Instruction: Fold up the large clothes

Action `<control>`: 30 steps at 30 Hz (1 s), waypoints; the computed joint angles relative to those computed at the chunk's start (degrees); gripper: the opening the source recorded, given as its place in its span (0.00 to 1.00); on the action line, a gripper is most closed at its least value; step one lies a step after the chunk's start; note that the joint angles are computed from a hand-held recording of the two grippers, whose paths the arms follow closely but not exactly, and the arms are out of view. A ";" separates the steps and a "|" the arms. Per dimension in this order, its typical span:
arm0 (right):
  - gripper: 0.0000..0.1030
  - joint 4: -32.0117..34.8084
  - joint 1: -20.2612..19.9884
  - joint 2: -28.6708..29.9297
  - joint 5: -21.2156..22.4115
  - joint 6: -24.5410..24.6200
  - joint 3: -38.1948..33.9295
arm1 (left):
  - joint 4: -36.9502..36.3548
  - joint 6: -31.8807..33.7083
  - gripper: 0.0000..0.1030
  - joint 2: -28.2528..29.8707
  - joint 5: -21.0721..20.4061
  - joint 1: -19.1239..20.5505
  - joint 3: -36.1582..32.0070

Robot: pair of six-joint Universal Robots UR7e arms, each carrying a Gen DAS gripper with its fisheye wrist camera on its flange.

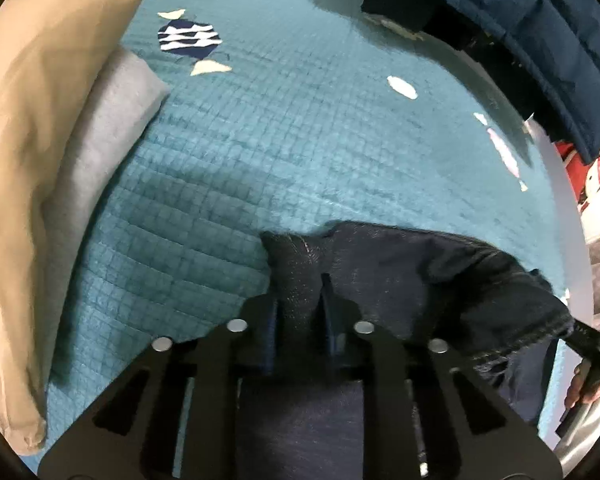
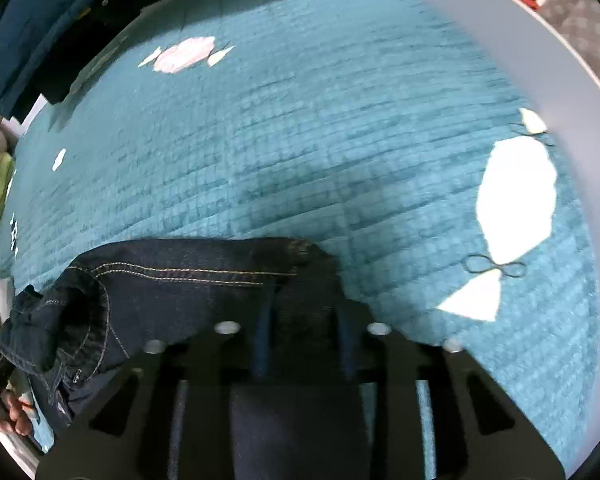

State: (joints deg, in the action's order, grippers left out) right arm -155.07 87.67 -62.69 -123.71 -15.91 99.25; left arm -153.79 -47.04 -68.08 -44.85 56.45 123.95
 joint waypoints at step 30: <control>0.07 -10.58 -2.51 -50.69 18.57 -11.06 40.57 | 28.90 -31.72 0.12 -32.40 8.60 -42.78 22.32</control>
